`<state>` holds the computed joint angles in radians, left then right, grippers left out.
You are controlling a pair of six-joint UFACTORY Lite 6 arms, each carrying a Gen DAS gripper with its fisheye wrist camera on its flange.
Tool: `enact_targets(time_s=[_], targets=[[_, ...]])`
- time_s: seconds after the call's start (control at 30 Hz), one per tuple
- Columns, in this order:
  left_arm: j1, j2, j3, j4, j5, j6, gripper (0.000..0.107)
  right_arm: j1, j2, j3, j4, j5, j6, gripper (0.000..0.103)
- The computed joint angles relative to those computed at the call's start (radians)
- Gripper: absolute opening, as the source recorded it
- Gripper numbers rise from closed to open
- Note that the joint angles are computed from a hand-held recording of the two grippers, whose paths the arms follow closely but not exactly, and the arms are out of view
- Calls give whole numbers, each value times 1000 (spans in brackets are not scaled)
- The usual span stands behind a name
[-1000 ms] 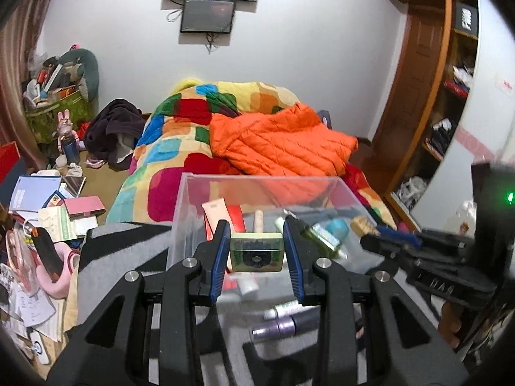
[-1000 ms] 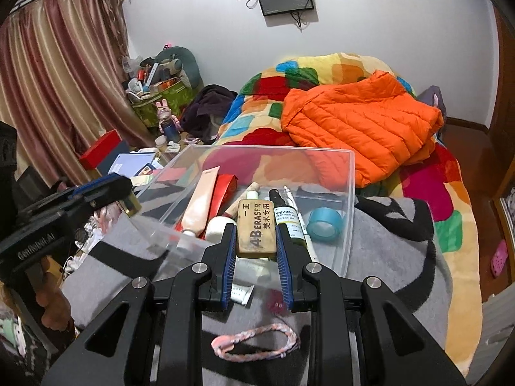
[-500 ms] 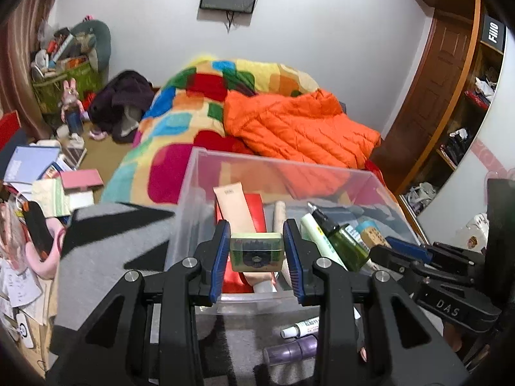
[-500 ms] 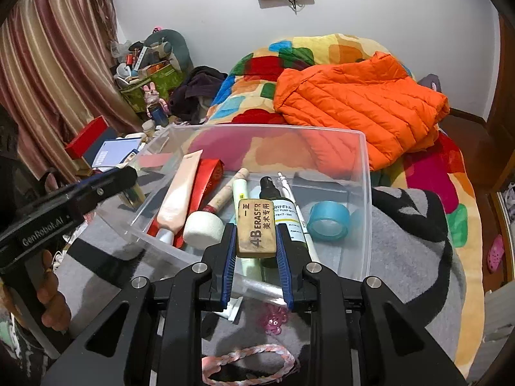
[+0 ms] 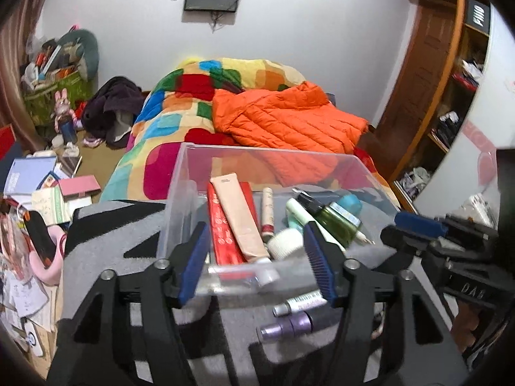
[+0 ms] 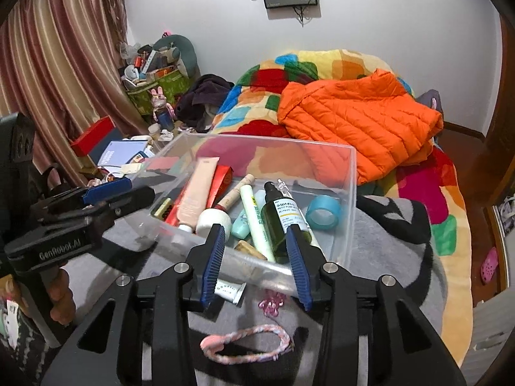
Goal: Organize objects
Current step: 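Grasp the purple black-capped bottle with left tool while right tool grasps braided bracelet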
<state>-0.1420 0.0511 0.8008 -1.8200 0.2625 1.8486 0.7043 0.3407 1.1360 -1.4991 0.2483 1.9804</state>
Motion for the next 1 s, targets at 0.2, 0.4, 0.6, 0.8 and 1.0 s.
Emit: enact_targets(time_s=[0.2, 0.4, 0.6, 0.8, 1.0], targets=[[-45, -34, -63, 131, 0, -79, 79, 50, -110, -123, -53, 64, 73, 52], [-95, 69, -46, 174, -25, -100, 80, 80, -149, -227, -35, 50, 98, 52], [-130, 165, 0, 346, -31, -263, 80, 112, -136, -299, -255, -23, 336, 52], [-129, 147, -32, 432, -2, -323, 63, 179, -64, -264, -232, 8, 272, 52], [-116, 79, -106, 414, 5, -285, 39, 206, 33, -175, -134, 24, 114, 46]])
